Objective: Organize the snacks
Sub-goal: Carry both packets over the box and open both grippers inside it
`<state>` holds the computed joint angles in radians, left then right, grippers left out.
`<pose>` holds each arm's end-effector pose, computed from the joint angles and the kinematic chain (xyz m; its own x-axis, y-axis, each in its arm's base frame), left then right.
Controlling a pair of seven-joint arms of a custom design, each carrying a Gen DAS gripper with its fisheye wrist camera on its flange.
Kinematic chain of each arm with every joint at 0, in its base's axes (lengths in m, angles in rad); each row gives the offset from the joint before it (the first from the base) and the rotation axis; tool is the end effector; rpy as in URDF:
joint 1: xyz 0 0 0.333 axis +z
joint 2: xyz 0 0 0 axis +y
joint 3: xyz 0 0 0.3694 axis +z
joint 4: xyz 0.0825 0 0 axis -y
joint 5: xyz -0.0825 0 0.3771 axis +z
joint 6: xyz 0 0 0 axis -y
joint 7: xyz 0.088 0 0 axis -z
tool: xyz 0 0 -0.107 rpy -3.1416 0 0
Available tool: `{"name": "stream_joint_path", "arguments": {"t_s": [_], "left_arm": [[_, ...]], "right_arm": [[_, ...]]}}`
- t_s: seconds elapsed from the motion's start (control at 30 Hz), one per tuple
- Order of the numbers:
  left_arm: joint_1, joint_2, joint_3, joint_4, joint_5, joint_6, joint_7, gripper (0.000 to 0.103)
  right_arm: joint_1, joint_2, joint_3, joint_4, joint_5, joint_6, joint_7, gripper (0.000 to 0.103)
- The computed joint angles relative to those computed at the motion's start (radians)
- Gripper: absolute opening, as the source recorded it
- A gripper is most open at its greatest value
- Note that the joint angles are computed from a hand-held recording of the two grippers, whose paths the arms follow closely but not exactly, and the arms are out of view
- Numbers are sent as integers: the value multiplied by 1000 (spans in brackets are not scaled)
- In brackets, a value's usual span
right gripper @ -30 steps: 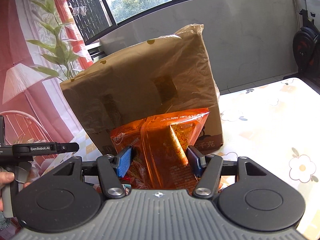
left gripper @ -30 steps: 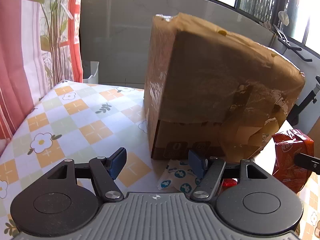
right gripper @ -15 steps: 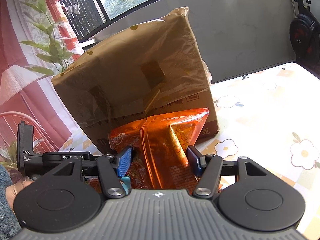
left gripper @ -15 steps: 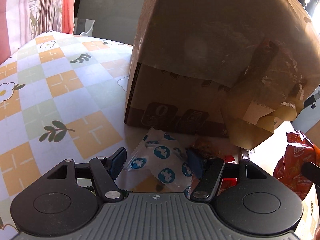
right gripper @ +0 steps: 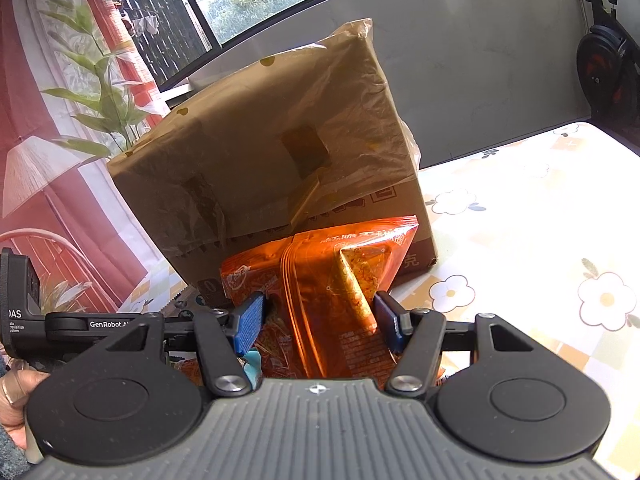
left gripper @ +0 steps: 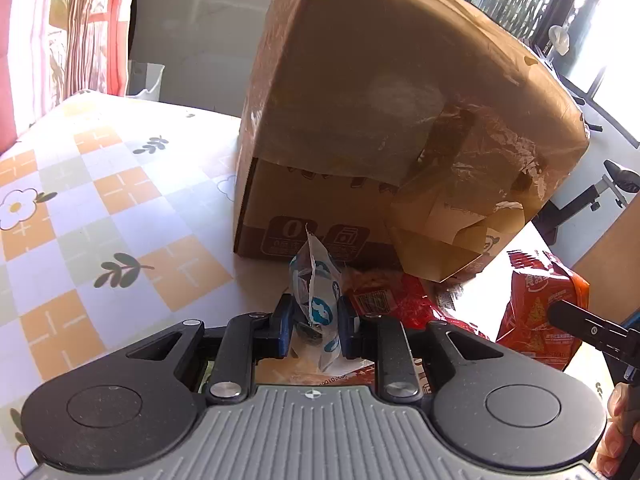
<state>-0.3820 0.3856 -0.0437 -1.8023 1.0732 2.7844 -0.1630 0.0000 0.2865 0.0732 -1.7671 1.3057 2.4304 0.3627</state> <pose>0.6137 -0.3174 0.4359 0.2653 -0.9199 0.2888 -0.6294 -0.3921 -0.6709 0.6763 0.0472 0.4975 0.5207 -0.7329 -0.4379 -0.6567 -0.0161 -0.7540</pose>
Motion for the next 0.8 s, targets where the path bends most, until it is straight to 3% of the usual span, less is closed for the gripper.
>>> {"name": "stream_joint_path", "arguments": {"t_s": [0.27, 0.67, 0.8], "left_arm": [[-18, -66, 1, -51, 130, -42, -150, 24], [8, -168, -80, -83, 350, -204, -315, 24], [33, -189, -100, -58, 433, -186, -315, 24]], "right_arm": [[-1, -33, -4, -22, 40, -10, -59, 61], [-2, -74, -27, -41, 137, 12, -123, 61], [-7, -79, -33, -12, 194, 14, -139, 61]]}}
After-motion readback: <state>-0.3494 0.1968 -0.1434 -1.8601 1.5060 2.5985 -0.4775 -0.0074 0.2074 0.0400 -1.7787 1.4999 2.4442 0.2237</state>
